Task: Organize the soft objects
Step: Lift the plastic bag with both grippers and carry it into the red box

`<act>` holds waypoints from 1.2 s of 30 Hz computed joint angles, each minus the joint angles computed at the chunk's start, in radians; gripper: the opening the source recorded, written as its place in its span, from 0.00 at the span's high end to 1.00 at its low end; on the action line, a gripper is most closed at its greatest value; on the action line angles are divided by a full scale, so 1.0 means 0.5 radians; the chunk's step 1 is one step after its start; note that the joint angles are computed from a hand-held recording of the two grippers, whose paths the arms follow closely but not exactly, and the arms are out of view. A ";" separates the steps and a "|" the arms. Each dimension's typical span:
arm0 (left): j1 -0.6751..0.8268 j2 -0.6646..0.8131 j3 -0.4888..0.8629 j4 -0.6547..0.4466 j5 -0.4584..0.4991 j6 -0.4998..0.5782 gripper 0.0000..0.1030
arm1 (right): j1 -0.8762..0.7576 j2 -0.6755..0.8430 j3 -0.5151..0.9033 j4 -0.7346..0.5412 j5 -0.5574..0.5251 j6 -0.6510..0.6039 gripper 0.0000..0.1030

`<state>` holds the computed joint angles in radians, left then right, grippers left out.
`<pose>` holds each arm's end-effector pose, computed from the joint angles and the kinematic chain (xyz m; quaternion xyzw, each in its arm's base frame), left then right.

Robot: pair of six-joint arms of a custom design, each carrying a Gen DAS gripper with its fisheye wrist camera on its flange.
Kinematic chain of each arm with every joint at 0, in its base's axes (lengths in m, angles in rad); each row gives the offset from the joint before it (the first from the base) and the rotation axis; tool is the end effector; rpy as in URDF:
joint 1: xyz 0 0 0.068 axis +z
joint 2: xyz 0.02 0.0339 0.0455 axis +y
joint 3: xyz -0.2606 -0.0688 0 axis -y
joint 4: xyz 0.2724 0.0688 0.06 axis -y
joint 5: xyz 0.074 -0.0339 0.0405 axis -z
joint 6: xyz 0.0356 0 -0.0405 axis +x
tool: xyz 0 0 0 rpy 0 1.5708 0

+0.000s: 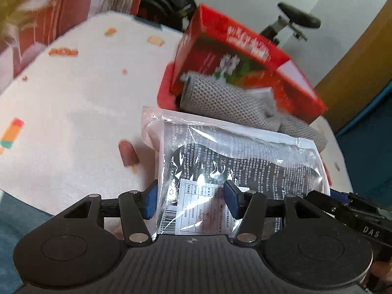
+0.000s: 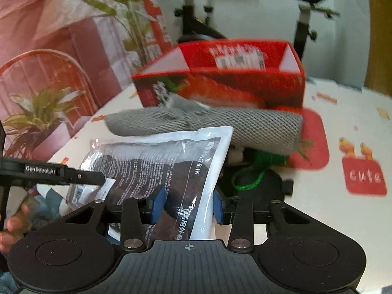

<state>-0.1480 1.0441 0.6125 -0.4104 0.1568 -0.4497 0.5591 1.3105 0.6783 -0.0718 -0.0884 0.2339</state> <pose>0.2308 -0.0400 0.1979 -0.1124 0.9251 -0.1745 0.3180 0.2455 0.1573 0.1819 -0.1651 0.8917 0.1990 0.3715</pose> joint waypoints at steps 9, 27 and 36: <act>-0.042 -0.279 0.121 -0.053 -0.164 0.069 0.45 | 0.040 -0.268 -0.004 0.043 0.032 -0.112 0.63; 0.041 0.917 1.179 0.417 -0.048 0.366 0.45 | -0.411 0.546 1.065 0.107 -0.247 -0.991 0.63; 0.042 1.544 1.740 0.385 -0.009 0.400 0.45 | -0.575 1.147 1.515 0.256 -0.271 -1.074 0.63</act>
<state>-0.1270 1.8161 1.4827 -0.2177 0.1524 -0.2496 0.2714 1.8842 1.4359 0.0564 -0.2237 -0.3031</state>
